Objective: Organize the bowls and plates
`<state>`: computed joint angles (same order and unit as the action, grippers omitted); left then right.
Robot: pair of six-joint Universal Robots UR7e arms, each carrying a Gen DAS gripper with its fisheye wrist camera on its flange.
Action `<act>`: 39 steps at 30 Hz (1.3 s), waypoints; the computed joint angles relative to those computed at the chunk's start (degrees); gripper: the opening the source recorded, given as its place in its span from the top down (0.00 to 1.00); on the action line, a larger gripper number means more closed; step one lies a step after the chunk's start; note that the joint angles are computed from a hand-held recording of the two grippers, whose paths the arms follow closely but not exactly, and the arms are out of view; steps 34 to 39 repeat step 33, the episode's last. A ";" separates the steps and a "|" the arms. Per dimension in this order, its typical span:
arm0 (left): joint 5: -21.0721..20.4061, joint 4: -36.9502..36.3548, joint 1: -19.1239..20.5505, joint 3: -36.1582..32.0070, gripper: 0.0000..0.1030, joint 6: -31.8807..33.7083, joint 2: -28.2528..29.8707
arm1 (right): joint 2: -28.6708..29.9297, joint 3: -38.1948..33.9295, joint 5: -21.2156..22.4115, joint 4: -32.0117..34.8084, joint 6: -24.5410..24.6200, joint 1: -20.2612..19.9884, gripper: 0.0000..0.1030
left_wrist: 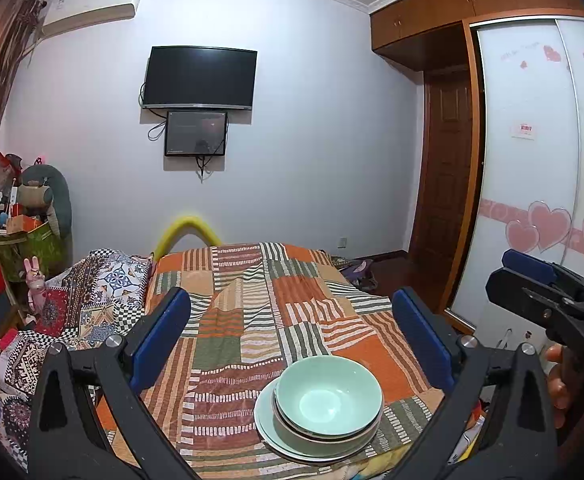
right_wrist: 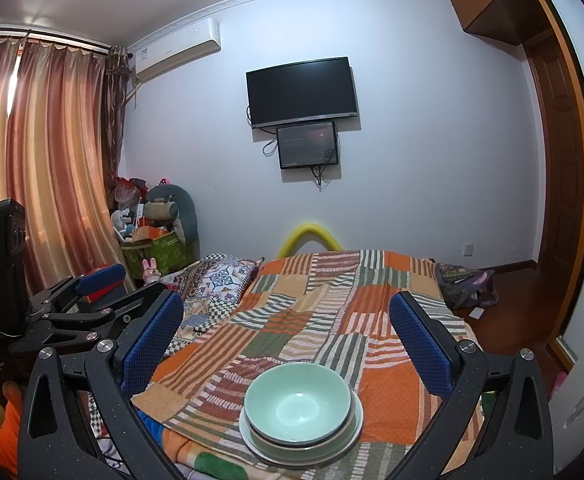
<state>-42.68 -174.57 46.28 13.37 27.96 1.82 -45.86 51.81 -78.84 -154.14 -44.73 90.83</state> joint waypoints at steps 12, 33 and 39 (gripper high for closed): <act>-1.12 -0.45 0.18 2.99 0.00 -0.37 -1.72 | 0.13 -0.35 -0.18 0.55 -0.46 0.02 0.00; -1.73 -0.16 0.55 4.89 0.00 -1.02 -2.78 | 0.51 -0.81 -0.49 1.11 -0.41 -0.16 0.00; -1.73 -0.16 0.55 4.89 0.00 -1.02 -2.78 | 0.51 -0.81 -0.49 1.11 -0.41 -0.16 0.00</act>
